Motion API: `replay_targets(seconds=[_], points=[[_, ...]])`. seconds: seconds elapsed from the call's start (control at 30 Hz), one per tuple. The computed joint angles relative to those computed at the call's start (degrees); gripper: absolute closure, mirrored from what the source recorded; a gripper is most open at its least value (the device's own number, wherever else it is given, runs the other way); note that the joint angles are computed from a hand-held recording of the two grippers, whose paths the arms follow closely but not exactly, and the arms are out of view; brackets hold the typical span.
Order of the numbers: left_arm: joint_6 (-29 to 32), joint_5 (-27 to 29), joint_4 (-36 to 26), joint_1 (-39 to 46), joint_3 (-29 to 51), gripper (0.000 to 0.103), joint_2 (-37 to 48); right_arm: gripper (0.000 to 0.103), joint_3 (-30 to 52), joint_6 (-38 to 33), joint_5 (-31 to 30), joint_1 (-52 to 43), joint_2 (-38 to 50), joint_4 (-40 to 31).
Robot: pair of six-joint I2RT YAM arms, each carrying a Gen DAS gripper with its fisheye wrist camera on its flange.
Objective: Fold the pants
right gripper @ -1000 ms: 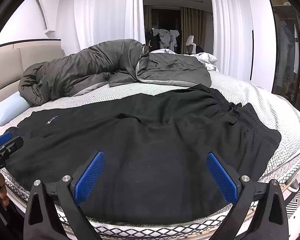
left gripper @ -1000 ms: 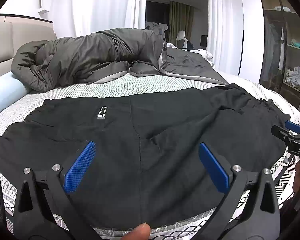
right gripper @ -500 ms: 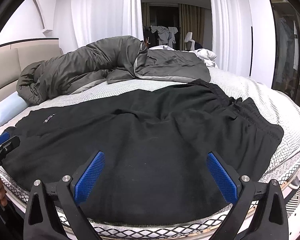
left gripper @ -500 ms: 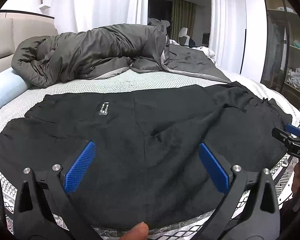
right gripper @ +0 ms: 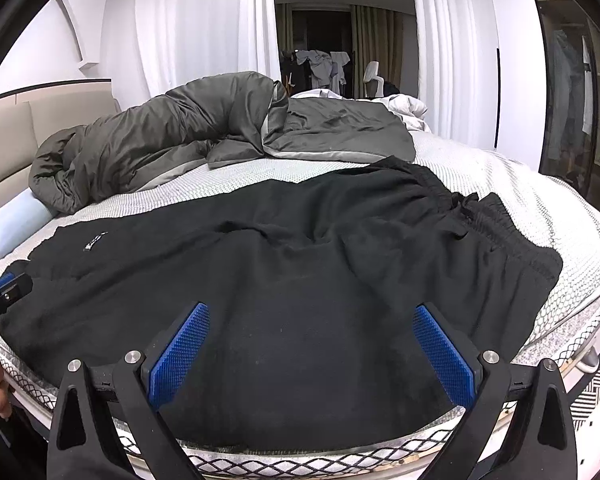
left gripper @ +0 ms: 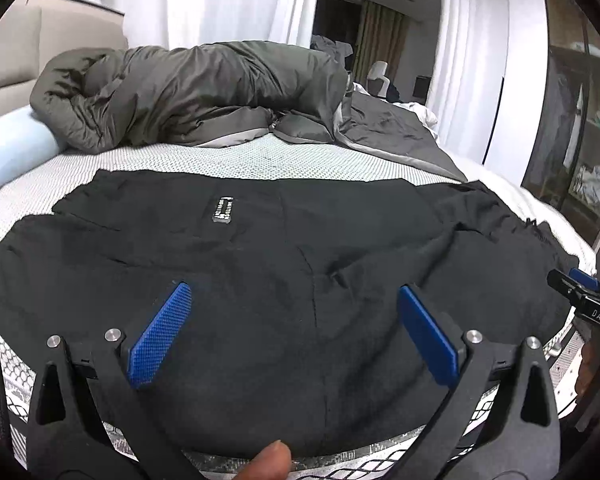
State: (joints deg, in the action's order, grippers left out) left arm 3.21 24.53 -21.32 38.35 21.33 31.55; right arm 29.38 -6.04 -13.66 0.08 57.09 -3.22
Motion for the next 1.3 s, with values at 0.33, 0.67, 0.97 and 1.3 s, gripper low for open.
replay_targets(seconds=[0.33,0.67,0.97,1.3], points=[[11.9,18.3,-12.2,25.6,8.4,0.001,7.7,0.000,12.2,-9.1,-10.0,-7.7,0.3,-15.5],[25.8,26.1,-16.8,51.6,24.7,0.001,31.3,0.000,24.9,-16.2,-25.5,-24.0,12.9,-26.4],[28.9,20.7,-18.8,55.5,37.6,0.007,54.3,0.010,29.2,-19.1,-27.6,-32.1,26.2,-29.1],[27.6,17.8,-12.7,50.6,26.9,0.020,41.2,0.014,22.8,-21.0,-22.4,-23.5,18.5,-25.5]])
